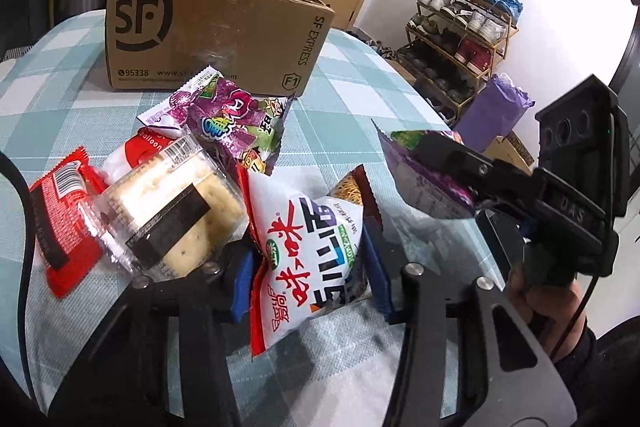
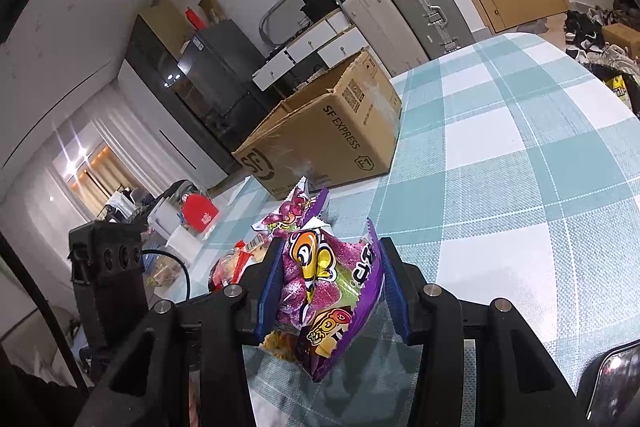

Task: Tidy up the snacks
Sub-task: 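Lift both held bags and carry them over the cardboard box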

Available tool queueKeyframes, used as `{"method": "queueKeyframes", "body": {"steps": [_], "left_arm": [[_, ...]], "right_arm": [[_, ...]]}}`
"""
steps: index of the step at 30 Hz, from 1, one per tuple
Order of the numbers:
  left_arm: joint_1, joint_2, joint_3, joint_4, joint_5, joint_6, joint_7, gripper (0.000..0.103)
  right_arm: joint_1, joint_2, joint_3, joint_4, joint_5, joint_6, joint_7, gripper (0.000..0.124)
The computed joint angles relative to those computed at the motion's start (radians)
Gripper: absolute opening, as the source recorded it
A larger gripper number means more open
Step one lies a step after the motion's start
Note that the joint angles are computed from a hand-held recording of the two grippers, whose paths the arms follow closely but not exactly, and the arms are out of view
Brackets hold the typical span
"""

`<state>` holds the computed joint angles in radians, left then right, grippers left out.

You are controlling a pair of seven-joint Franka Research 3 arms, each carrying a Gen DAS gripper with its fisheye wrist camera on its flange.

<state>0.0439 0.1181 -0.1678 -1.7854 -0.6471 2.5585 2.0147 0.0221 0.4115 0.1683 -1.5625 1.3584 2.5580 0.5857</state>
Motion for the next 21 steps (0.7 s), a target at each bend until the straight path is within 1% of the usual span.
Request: {"method": "queueKeyframes", "body": {"steps": [7, 9, 10, 13, 18, 21], "left_arm": [[0.0, -0.056, 0.012, -0.053, -0.029, 0.016, 0.029, 0.041], [-0.007, -0.082, 0.024, -0.076, -0.004, 0.04, 0.019, 0.041], [-0.009, -0.094, 0.028, -0.085, -0.023, 0.05, 0.04, 0.041], [-0.018, -0.141, 0.052, -0.113, -0.066, 0.051, 0.082, 0.041], [-0.031, -0.209, 0.107, -0.141, -0.128, 0.035, 0.129, 0.041], [-0.035, -0.233, 0.127, -0.14, -0.102, 0.037, 0.094, 0.041]], "right_arm": [[-0.002, -0.005, 0.002, -0.008, 0.017, 0.004, -0.016, 0.046], [-0.001, -0.009, 0.001, -0.013, 0.026, 0.013, -0.02, 0.046], [-0.001, -0.013, 0.002, -0.019, 0.038, 0.023, -0.03, 0.046], [-0.001, -0.03, 0.003, -0.038, 0.088, 0.044, -0.073, 0.046], [0.015, -0.024, -0.012, -0.029, 0.05, 0.051, -0.036, 0.046], [0.027, -0.036, -0.009, -0.04, 0.04, 0.092, -0.053, 0.046]]}}
